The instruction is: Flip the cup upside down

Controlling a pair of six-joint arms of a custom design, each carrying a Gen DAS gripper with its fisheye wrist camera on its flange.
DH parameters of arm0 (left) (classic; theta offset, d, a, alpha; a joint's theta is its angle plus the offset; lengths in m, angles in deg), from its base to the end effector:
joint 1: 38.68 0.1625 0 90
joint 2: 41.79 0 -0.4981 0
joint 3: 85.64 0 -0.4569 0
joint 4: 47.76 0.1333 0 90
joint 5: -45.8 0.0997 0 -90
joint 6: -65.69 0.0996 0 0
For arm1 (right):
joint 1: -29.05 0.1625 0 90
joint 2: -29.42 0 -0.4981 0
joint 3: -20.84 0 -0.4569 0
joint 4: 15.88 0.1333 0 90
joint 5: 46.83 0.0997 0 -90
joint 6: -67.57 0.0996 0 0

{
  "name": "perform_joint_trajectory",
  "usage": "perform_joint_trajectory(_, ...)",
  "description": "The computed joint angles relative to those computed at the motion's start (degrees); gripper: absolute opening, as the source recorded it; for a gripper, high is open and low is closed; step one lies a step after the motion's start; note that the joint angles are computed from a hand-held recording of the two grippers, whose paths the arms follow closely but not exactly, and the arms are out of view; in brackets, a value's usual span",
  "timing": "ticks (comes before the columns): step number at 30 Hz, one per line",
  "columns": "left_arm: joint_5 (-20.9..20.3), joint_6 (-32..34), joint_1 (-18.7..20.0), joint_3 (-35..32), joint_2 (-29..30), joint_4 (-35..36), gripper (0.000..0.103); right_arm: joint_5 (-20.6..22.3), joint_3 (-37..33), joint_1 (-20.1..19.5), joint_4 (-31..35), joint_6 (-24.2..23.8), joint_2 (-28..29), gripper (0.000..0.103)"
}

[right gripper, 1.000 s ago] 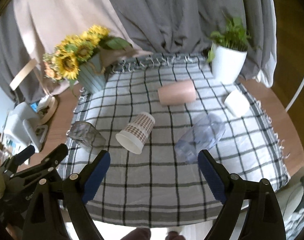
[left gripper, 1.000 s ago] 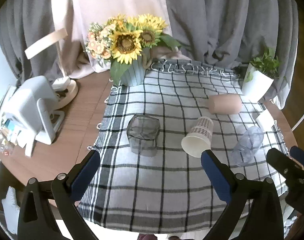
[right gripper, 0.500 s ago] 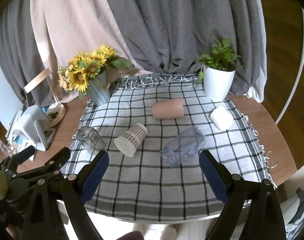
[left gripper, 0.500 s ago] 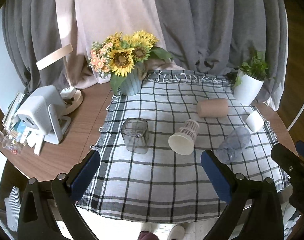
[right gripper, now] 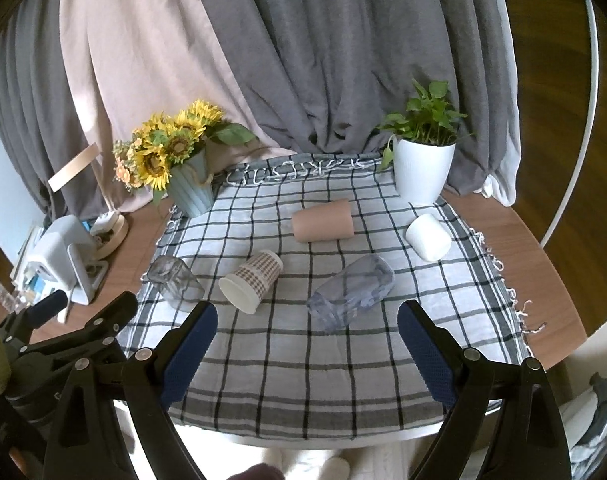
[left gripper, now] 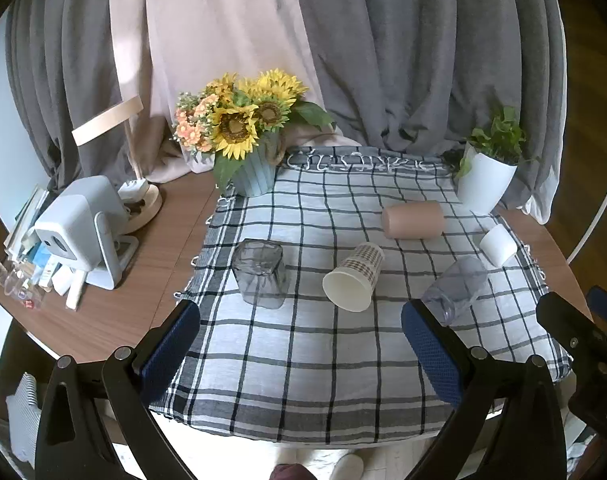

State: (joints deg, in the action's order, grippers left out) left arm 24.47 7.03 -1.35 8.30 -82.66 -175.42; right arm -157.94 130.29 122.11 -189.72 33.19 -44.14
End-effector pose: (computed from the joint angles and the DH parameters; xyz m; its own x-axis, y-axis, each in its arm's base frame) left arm -0.4495 -0.6271 0.0618 -0.6671 -0.2708 -0.6940 0.3784 0.6793 -0.6288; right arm 0.1318 -0.6408 0.3842 -0.7604 -0.1984 0.6184 -0.5636 0.6747 -0.4766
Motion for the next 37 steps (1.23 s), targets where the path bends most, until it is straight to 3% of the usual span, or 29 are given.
perform_joint_trajectory(10,-0.16,-2.44,0.00,-0.80,0.35,2.80,0.103,-0.11,-0.06,0.00,-0.20,-0.09,0.03,0.092)
perform_joint_trajectory(37,-0.22,-2.40,-0.17,-0.21,0.28,1.91,0.103,0.14,-0.17,-0.56,0.45,0.03,-0.38,0.092)
